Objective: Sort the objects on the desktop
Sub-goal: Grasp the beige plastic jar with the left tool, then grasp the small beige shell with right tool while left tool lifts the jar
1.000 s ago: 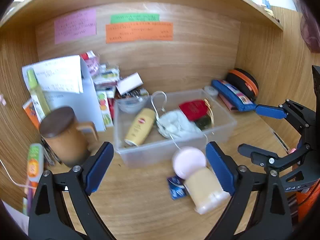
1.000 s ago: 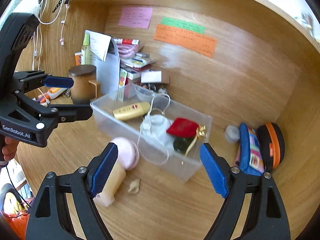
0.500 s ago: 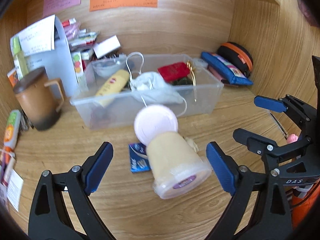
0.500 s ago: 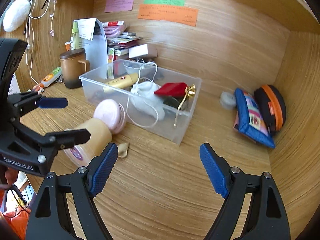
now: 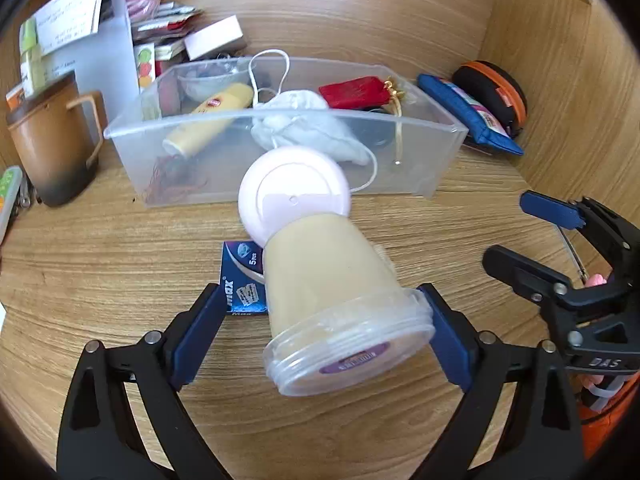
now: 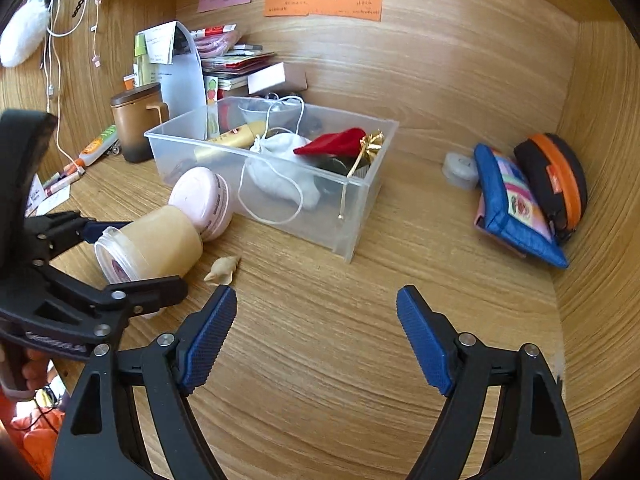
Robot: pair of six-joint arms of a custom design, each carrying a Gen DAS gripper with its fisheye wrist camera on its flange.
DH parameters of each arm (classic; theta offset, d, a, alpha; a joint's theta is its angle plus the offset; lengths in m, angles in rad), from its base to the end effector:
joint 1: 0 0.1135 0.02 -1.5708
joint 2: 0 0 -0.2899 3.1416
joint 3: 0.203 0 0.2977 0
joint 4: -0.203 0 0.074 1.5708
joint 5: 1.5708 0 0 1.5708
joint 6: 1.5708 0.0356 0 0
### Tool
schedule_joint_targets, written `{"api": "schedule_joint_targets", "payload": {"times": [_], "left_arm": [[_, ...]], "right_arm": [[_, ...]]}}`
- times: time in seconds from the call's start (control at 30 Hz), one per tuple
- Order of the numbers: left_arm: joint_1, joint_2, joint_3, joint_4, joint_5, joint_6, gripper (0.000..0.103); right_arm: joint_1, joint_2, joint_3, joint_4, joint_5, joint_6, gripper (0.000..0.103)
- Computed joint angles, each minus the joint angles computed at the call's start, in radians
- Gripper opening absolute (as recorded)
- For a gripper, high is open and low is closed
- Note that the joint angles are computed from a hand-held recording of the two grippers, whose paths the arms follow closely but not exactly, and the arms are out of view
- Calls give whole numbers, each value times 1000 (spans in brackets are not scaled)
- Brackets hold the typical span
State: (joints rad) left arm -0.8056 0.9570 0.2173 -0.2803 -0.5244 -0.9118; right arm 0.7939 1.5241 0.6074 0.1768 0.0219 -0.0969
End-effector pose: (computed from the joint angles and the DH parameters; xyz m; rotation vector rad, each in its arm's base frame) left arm 0.1263 -0.1057 0.1090 -0.3085 2.3825 -0.0923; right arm 0.2196 0.2223 0.1343 -0.9950 2.1104 0.3274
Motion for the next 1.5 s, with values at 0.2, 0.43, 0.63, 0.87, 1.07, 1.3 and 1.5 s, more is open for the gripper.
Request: {"api": "schedule_joint_targets", "payload": {"times": [0.2, 0.43, 0.63, 0.87, 1.07, 1.3, 1.5], "left_arm": [[-24, -140, -46, -44, -7, -20, 69], [11, -324, -96, -134, 26, 3, 69], [67, -492, -120, -241, 62, 48, 69], [119, -653, -105, -353, 80, 111, 69], [171, -718, -80, -397, 100, 168, 69], [228, -759, -46, -438, 117, 230, 69], [299, -772, -17, -446, 151, 297, 69]], "right_arm": [[27, 29, 16, -6, -21, -14, 79], [91, 141, 110, -72, -41, -9, 53], [119, 230, 198, -111, -36, 4, 40], [133, 270, 250, -140, -16, 1, 22], [140, 286, 264, -141, -4, -3, 17], [132, 250, 244, -123, -4, 3, 17], [123, 162, 216, -121, 5, 3, 17]]}}
